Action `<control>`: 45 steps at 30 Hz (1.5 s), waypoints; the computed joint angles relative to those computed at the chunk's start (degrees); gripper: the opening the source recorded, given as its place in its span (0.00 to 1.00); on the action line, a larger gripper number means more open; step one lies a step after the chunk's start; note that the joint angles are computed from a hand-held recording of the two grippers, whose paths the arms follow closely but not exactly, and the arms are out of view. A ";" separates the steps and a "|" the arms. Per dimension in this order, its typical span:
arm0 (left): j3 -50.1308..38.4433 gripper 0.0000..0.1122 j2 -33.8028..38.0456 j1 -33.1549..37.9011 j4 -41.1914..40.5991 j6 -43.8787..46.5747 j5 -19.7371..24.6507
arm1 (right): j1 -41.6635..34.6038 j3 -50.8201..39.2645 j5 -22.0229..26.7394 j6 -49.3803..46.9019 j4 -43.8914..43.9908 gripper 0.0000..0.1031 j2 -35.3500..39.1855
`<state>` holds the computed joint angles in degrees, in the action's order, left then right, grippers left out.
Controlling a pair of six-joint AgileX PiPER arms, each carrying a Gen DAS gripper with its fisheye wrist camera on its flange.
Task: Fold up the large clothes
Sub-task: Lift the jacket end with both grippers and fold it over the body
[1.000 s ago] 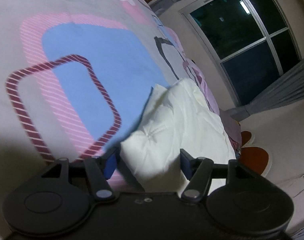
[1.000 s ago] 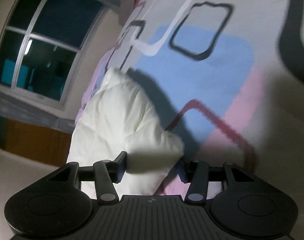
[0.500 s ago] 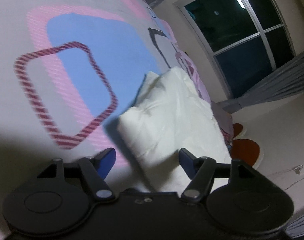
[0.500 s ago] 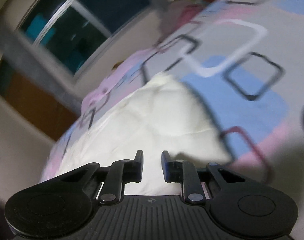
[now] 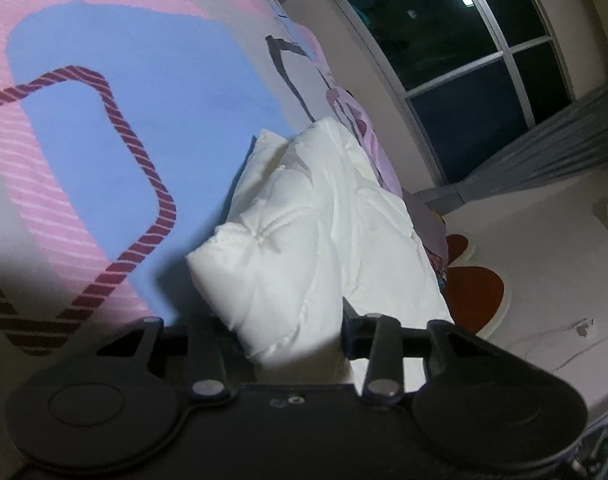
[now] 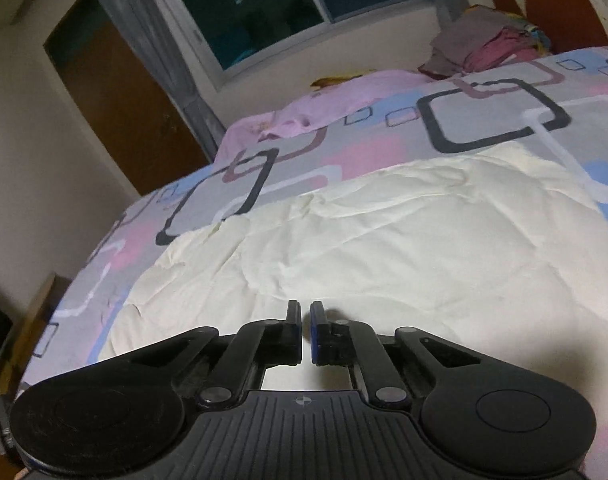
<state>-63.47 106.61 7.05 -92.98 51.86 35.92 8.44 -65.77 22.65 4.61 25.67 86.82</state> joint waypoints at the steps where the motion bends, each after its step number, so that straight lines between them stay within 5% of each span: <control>1: -0.08 0.35 0.16 0.16 0.15 0.22 0.35 | 0.71 -1.67 1.38 3.50 -4.07 0.04 2.15; 4: -0.16 0.44 1.19 0.73 -1.08 -0.23 1.49 | 0.86 -3.56 2.79 7.23 -8.19 0.00 6.21; 11: -1.75 0.33 0.70 1.38 3.49 -0.59 2.76 | 2.58 1.03 1.35 11.50 -10.43 0.00 -0.85; 16: -1.66 0.30 0.12 1.19 4.10 0.78 2.80 | 4.85 0.60 2.14 16.10 -15.01 0.00 3.16; 24: -3.41 0.24 -3.90 -1.90 6.78 3.97 -0.86 | 2.67 2.22 -0.62 8.84 -5.89 0.00 5.44; 30: -6.33 0.24 -10.32 -10.07 14.74 5.43 -9.25 | -0.84 4.61 -0.32 -7.83 9.55 0.00 4.98; 34: -12.94 0.24 -12.12 -18.91 28.58 -2.04 -12.62 | -7.10 4.60 6.23 -25.14 25.63 0.00 5.55; 38: -22.97 0.24 -9.12 -28.43 46.64 -15.38 -11.40 | -17.95 8.71 12.58 -38.52 40.59 0.00 0.94; 45: -42.57 0.33 4.98 -40.06 62.14 -31.79 -1.78 | -42.63 12.38 25.92 -43.80 41.41 0.00 -4.64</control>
